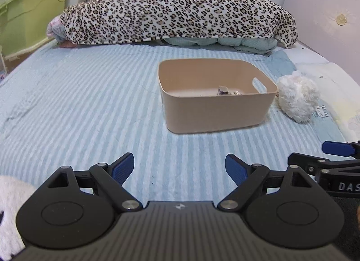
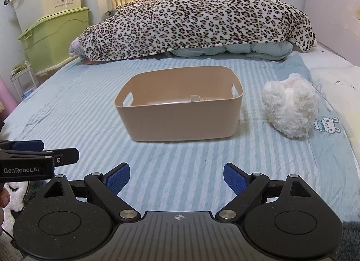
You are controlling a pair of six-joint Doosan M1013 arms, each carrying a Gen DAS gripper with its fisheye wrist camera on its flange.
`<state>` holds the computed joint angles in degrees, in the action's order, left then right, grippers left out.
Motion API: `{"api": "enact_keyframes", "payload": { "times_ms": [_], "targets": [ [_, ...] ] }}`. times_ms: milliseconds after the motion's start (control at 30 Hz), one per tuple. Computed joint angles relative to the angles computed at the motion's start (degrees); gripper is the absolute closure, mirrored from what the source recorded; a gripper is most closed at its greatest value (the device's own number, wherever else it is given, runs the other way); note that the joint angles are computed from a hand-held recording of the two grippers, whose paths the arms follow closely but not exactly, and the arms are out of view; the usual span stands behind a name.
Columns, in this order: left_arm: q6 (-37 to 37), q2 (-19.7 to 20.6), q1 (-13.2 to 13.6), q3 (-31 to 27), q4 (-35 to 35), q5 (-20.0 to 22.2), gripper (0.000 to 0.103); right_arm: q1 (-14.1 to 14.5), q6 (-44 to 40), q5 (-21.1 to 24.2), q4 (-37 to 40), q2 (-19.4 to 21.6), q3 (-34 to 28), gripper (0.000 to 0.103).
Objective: Organize objects
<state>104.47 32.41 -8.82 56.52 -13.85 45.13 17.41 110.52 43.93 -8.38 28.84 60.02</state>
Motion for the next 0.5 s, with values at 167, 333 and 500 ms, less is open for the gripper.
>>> {"api": "enact_keyframes", "payload": {
  "times_ms": [167, 333, 500],
  "targets": [
    [0.13, -1.43, 0.05, 2.60, 0.52, -0.59, 0.015, 0.19, 0.48, -0.06, 0.90, -0.86, 1.80, 0.011],
    [0.54, -2.31, 0.04, 4.28, 1.09, -0.12, 0.015, 0.64, 1.04, 0.02, -0.63, -1.53, 3.03, 0.011],
    [0.74, -3.00, 0.05, 5.48, 1.57, -0.79, 0.015, 0.81, 1.38, -0.08, -0.53, -2.20, 3.98, 0.011]
  ]
}}
